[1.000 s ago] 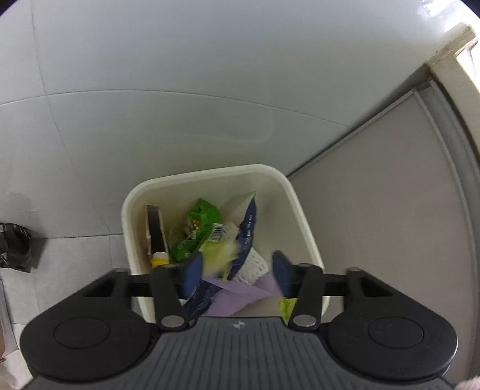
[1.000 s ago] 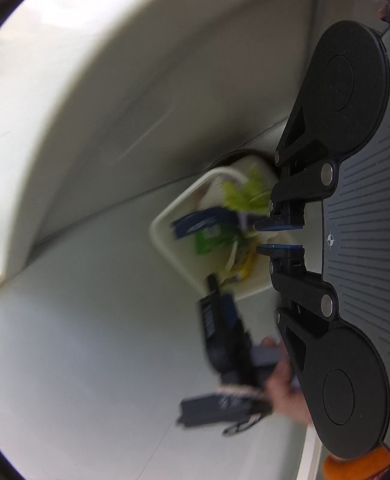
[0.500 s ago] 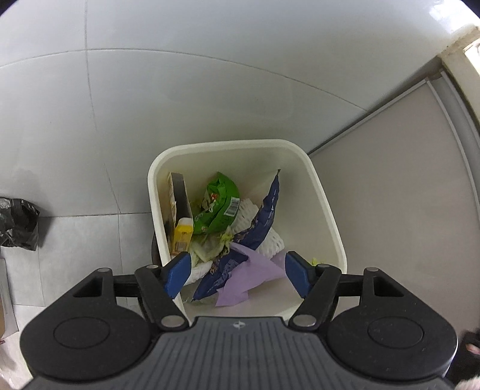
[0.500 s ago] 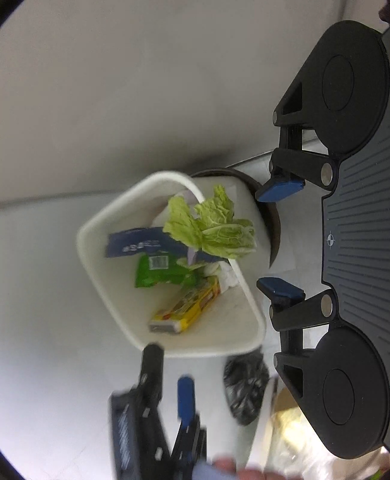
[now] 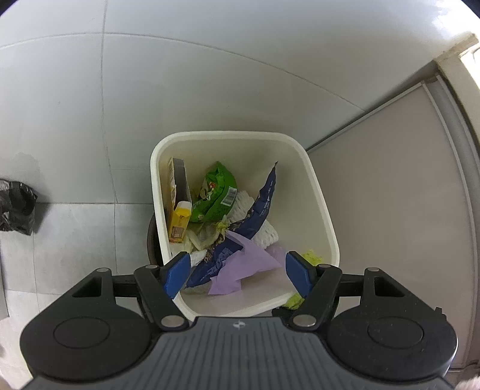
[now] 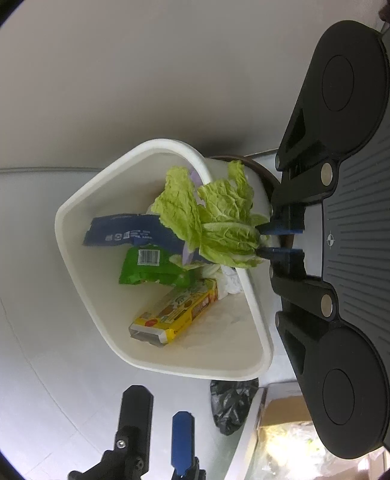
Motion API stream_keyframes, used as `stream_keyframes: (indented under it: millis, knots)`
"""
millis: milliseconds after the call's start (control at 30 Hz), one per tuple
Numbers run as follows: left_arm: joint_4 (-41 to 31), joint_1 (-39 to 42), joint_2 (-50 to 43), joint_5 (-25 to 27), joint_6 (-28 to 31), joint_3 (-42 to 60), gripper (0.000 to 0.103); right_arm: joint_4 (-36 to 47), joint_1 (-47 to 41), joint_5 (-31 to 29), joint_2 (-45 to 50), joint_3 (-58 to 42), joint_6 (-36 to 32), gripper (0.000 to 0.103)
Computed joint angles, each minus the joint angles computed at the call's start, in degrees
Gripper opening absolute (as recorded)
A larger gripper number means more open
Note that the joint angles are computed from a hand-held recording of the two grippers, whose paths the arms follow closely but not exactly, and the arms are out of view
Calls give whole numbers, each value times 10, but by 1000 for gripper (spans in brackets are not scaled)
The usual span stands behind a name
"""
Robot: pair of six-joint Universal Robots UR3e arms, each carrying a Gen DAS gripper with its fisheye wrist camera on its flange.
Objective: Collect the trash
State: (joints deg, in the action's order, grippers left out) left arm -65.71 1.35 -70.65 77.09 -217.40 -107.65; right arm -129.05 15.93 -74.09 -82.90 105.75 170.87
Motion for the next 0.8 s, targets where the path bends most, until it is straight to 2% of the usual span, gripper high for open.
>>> stream_keyframes:
  millis: [133, 467, 767, 800]
  knots:
    - [-10, -3, 5, 2, -7, 6, 66, 6, -2, 0, -3, -7, 2, 2]
    - [-21, 6, 33, -1, -19, -10, 66, 71, -32, 54, -57, -69, 4, 2]
    - [-50, 17, 53, 0, -22, -16, 66, 66, 5, 67, 85, -237, 64, 3]
    - [-53, 16, 54, 0, -21, -14, 66, 73, 7, 69, 102, -255, 72, 8]
